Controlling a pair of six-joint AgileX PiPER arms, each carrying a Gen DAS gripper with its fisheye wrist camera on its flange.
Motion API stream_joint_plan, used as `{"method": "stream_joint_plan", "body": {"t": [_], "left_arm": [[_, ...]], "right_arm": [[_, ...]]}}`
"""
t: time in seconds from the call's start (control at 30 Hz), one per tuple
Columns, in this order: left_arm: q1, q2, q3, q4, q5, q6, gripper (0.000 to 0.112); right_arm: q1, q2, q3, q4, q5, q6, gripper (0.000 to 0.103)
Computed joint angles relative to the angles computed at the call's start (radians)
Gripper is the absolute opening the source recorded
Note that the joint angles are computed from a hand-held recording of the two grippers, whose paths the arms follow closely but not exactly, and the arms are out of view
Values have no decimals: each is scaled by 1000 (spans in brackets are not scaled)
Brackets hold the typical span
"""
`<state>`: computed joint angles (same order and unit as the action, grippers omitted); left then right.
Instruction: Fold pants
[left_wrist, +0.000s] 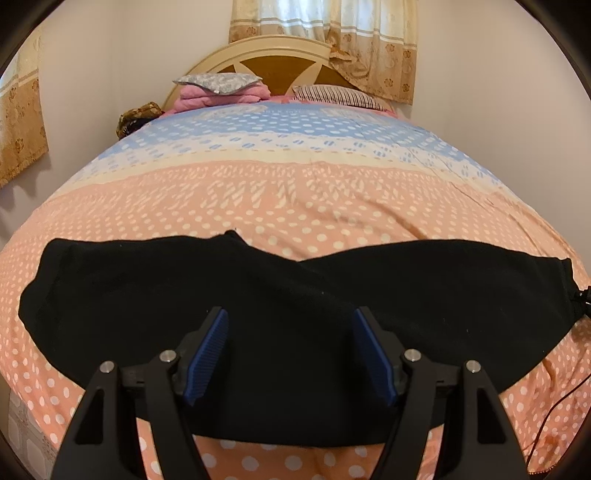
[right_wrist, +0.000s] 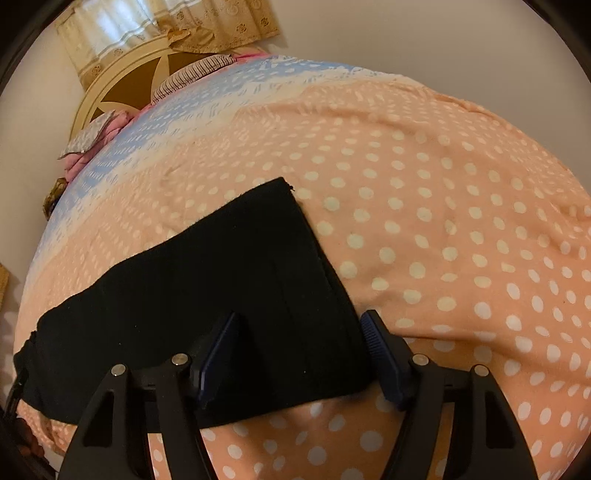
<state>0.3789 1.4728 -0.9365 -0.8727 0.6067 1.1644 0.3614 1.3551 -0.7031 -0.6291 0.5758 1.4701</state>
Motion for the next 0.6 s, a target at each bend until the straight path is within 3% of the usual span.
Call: {"method": "stream_joint_plan", "body": {"t": [0.03, 0.13, 0.2, 0.27, 0.43, 0.5, 0.6], "left_arm": [[5, 3, -2, -5, 6, 3, 73], [26, 2, -4, -21, 25, 14, 73], [36, 3, -8, -25, 33, 14, 73], [49, 6, -12, -34, 49, 19, 73], [75, 1, -15, -62, 67, 55, 73], [84, 7, -22, -68, 75, 58, 73], [98, 18, -29, -77, 92, 59, 73]], "right_arm": [[-11, -7, 6, 16, -14, -25, 70], [-1, -28, 5, 44, 21, -86, 52], [-10, -102, 44, 129, -13, -150, 14], [-20, -142, 66, 203, -47, -199, 14], [114, -192, 21, 38, 30, 25, 13], [224, -174, -70, -41, 121, 80, 13], [343, -101, -239, -63, 190, 34, 13]]}}
